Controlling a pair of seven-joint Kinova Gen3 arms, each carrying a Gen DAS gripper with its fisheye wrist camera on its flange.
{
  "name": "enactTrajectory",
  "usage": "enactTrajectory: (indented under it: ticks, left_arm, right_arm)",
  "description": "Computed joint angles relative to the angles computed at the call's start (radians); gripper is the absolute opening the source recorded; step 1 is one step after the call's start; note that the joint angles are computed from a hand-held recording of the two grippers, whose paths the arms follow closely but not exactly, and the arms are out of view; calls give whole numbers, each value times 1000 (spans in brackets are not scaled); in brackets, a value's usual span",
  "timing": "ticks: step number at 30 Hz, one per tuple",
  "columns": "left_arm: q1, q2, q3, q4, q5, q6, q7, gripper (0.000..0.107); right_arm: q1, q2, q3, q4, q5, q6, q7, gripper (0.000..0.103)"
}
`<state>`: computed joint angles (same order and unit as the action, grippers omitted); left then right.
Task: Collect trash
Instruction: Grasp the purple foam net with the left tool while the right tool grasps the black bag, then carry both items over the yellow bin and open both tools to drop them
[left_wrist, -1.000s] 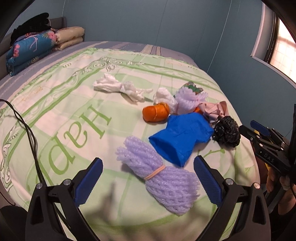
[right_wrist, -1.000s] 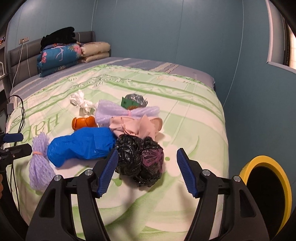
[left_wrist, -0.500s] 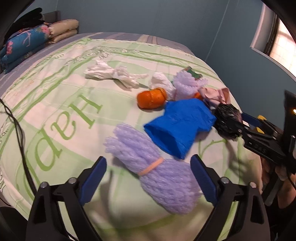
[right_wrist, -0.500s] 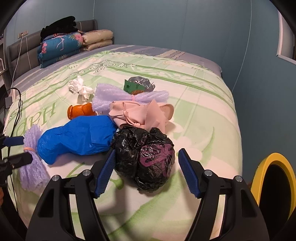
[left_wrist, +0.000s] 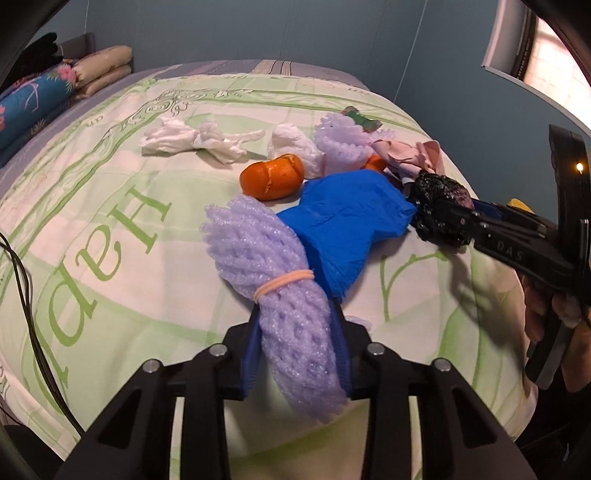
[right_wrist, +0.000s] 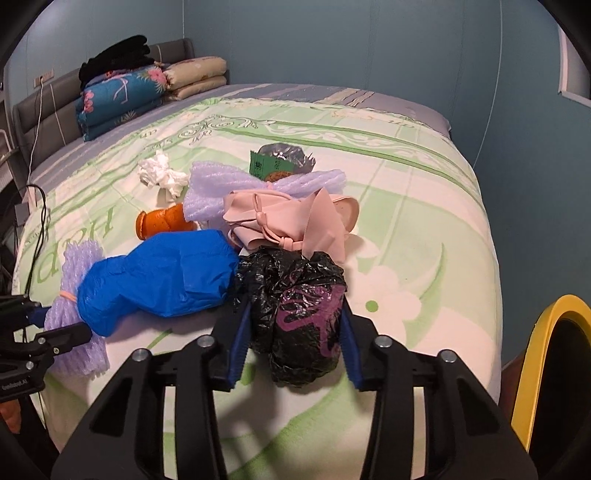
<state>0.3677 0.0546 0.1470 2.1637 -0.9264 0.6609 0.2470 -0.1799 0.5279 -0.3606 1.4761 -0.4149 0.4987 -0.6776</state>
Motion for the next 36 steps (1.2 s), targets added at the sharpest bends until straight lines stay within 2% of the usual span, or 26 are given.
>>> enactTrajectory:
  ticks: [4, 7, 14, 18, 24, 32, 36]
  left_arm:
    - [24, -14, 20, 0, -30, 46, 27, 30]
    - [24, -29, 31, 1, -15, 55, 17, 30]
    - [29, -72, 74, -8, 17, 111, -1, 30]
    - [37, -100, 106, -11, 23, 169, 23, 30]
    - [49, -160, 171, -21, -14, 304, 104, 30]
    - [42, -190, 230, -81, -78, 429, 99, 30]
    - [46, -187, 237, -116, -120, 456, 91, 30]
  right_arm:
    - [54, -13, -35, 10, -51, -3, 27, 38]
    - [120, -29, -78, 28, -120, 3, 83, 37]
    - [254, -70, -139, 68, -337, 37, 267, 37]
    - [269, -88, -124, 77, -422, 60, 332, 37]
    - [285, -125, -103, 109, -549, 82, 438, 37]
    - [315, -203, -58, 149, -720, 147, 563, 37]
    - [321, -247, -17, 162, -787, 180, 609, 37]
